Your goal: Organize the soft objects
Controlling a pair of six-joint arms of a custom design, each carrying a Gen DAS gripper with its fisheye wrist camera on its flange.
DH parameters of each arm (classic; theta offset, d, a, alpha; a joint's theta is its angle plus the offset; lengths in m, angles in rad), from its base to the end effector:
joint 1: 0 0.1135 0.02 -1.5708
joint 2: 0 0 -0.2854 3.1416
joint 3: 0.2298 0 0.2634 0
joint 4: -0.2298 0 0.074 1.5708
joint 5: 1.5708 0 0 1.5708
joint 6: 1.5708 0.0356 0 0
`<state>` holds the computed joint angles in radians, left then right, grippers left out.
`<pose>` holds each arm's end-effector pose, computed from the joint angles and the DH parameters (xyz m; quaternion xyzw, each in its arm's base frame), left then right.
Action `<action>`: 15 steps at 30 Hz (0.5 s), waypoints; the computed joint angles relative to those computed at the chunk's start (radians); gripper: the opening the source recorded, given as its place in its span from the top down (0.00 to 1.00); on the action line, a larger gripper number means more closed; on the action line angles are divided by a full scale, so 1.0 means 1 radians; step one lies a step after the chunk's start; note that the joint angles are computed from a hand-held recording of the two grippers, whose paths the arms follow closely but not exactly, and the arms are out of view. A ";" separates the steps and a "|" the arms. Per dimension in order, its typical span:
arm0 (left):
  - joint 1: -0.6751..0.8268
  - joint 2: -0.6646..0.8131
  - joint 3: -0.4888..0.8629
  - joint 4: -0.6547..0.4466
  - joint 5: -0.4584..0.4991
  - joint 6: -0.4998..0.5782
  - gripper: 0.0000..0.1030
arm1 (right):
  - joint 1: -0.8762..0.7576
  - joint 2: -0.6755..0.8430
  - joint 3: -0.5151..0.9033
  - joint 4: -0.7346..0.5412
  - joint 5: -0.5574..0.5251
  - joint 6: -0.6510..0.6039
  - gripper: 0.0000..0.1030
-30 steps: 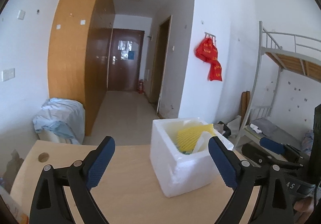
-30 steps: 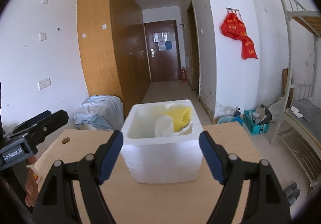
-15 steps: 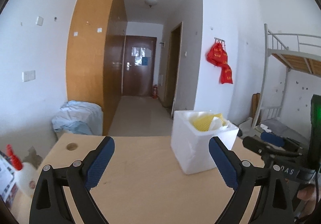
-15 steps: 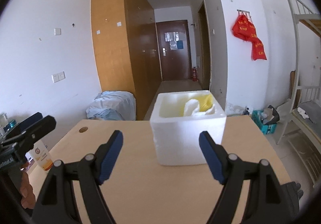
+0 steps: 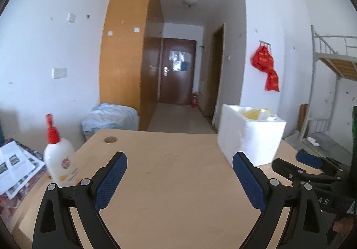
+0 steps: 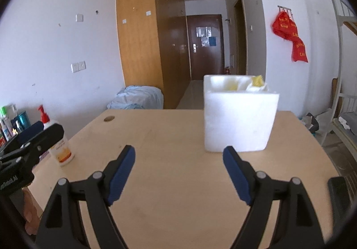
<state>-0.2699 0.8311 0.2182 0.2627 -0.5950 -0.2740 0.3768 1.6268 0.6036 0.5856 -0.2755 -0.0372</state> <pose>0.1683 -0.0259 0.1904 -0.1696 0.7831 0.0842 0.5923 0.2929 0.1263 0.1648 -0.2439 0.8028 0.2040 0.5045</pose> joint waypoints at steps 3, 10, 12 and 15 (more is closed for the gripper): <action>0.003 -0.059 -0.047 -0.008 -0.042 -0.009 0.04 | 0.022 -0.015 -0.036 0.039 0.019 -0.001 0.17; -0.026 -0.262 -0.105 -0.136 -0.133 -0.016 0.00 | 0.072 -0.060 -0.114 0.126 0.075 0.001 0.04; -0.060 -0.312 -0.113 -0.177 -0.174 -0.018 0.00 | 0.076 -0.069 -0.126 0.138 0.074 0.003 0.04; -0.120 -0.374 -0.119 -0.220 -0.237 0.000 0.00 | 0.079 -0.084 -0.172 0.219 0.074 0.003 0.02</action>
